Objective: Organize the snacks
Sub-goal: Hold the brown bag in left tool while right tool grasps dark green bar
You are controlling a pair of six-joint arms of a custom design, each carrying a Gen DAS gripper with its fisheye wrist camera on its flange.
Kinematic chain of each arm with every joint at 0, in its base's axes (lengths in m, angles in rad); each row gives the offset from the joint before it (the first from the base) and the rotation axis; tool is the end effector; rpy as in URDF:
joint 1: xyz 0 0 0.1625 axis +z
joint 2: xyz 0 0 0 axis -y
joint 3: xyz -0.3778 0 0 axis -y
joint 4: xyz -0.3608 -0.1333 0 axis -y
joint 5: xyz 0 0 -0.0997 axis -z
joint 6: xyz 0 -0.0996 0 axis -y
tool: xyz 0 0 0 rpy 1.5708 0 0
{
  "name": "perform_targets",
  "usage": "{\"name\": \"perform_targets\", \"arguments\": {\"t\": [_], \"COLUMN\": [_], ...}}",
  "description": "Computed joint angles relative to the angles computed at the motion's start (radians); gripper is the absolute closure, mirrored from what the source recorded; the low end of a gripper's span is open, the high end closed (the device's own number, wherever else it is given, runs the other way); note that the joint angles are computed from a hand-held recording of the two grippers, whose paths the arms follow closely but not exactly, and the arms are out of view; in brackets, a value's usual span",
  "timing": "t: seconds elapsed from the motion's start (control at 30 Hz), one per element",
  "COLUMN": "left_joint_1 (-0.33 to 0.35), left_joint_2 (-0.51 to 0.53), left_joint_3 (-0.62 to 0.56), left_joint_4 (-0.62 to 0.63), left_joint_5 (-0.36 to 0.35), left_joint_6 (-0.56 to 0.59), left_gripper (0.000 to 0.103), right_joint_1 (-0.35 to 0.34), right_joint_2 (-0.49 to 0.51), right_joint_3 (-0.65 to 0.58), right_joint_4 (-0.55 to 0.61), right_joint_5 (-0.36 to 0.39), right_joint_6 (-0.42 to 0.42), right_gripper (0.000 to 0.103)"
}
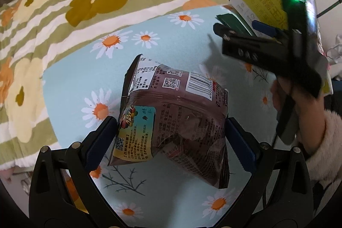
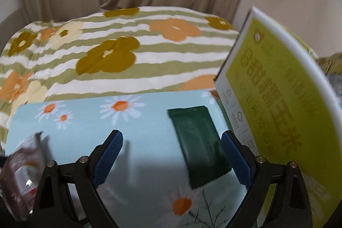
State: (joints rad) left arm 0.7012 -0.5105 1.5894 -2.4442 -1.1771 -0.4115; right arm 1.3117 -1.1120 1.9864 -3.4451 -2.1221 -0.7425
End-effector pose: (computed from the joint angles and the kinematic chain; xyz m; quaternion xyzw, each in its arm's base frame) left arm -0.3317 -0.5045 -0.0813 0.2410 0.9455 -0.0356 0.2161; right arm -0.0558 -0.5273 0.2625 0.0754 -0.8512 0.2900 0.4310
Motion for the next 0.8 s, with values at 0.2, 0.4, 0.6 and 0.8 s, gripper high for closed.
{"name": "perform_targets", "arguments": {"t": [0.2, 0.4, 0.6, 0.8], "left_joint_1": [0.009, 0.015, 0.01, -0.01], "left_joint_2": [0.008, 0.012, -0.036, -0.045], "left_joint_3": [-0.023, -0.042, -0.026, 0.0], "left_joint_4": [0.01, 0.024, 0.034, 0.008], "left_joint_5": [-0.007, -0.01, -0.022, -0.033], "left_joint_6": [0.034, 0.068, -0.109, -0.243], "left_gripper": [0.004, 0.004, 0.004, 0.003], "right_joint_1": [-0.016, -0.061, -0.074, -0.073], "right_joint_2": [-0.028, -0.218, -0.232, -0.216], "right_joint_3": [-0.013, 0.121, 0.111, 0.072], "right_joint_4": [0.146, 0.309, 0.333, 0.379], "right_joint_5": [0.029, 0.244, 0.221, 0.22], "right_joint_6": [0.097, 0.086, 0.111, 0.098], "right_gripper": [0.01, 0.011, 0.011, 0.011]}}
